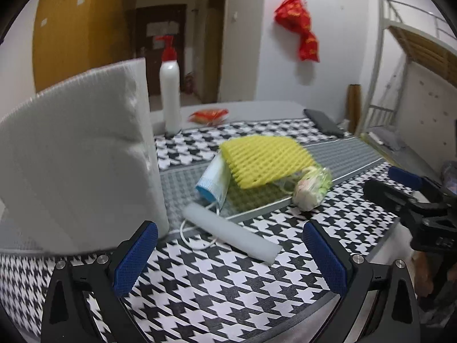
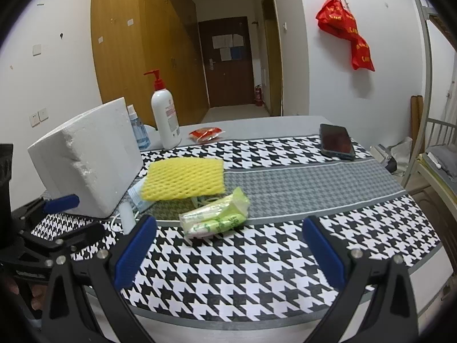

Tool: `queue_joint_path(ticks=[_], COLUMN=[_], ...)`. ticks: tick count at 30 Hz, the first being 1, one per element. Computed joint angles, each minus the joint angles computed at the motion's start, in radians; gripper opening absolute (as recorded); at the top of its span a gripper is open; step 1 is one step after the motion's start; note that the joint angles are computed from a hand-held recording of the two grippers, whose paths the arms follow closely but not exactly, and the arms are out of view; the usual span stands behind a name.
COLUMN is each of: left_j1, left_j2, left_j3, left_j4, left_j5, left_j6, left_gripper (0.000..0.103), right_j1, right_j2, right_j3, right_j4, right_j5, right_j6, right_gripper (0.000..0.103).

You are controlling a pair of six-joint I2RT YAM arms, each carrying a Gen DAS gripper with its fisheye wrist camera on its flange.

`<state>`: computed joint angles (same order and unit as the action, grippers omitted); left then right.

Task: Organize soft objects
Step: 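Move both tools back over the items on the houndstooth table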

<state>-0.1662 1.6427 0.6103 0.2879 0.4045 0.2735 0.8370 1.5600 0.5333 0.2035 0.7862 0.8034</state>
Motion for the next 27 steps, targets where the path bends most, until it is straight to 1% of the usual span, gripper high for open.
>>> queue_joint_path(ticks=[7,9,11,13,14,16,21,22,27], left_j1=[-0.086,-0.104,-0.125,-0.142,-0.152,-0.168,-0.217,-0.227,-0.269], left_j2=[0.031,0.047,0.064,0.078,0.083,0.096,0.129,0.133,0.128], left_j3=[-0.01,-0.006,-0.003,0.009,0.013,0.026,0.055,0.06,0.064], left_j4=[0.029,0.032,0.035,0.023,0.019,0.007,-0.013,-0.019,-0.038], left_j5=[-0.151,-0.187,-0.232,-0.252,-0.271,-0.304,-0.386,-0.395,-0.438], left_j6=[-0.155,-0.191,-0.224,-0.247,-0.262,-0.29,-0.351,-0.361,-0.405], left_gripper=[0.099,0.096,0.095,0.093,0.09,0.088,0.072,0.072,0.057], right_j1=[-0.025,-0.027,-0.027,-0.028,-0.028,-0.029,-0.046,-0.051,-0.069], right_j2=[-0.026,-0.033,-0.043,-0.055,-0.064,-0.075,-0.098,-0.102,-0.107], right_j3=[-0.046,-0.055,-0.07,-0.088,-0.101,-0.117,-0.159,-0.168,-0.205], right_j4=[0.038,0.047,0.056,0.068,0.077,0.091,0.141,0.153,0.215], right_j5=[-0.04,-0.048,-0.054,-0.058,-0.062,-0.064,-0.085,-0.091,-0.116], right_j6=[-0.041,-0.048,-0.056,-0.059,-0.06,-0.062,-0.08,-0.083,-0.101], right_gripper=[0.103,0.103,0.103,0.103,0.103,0.103,0.103,0.103,0.103])
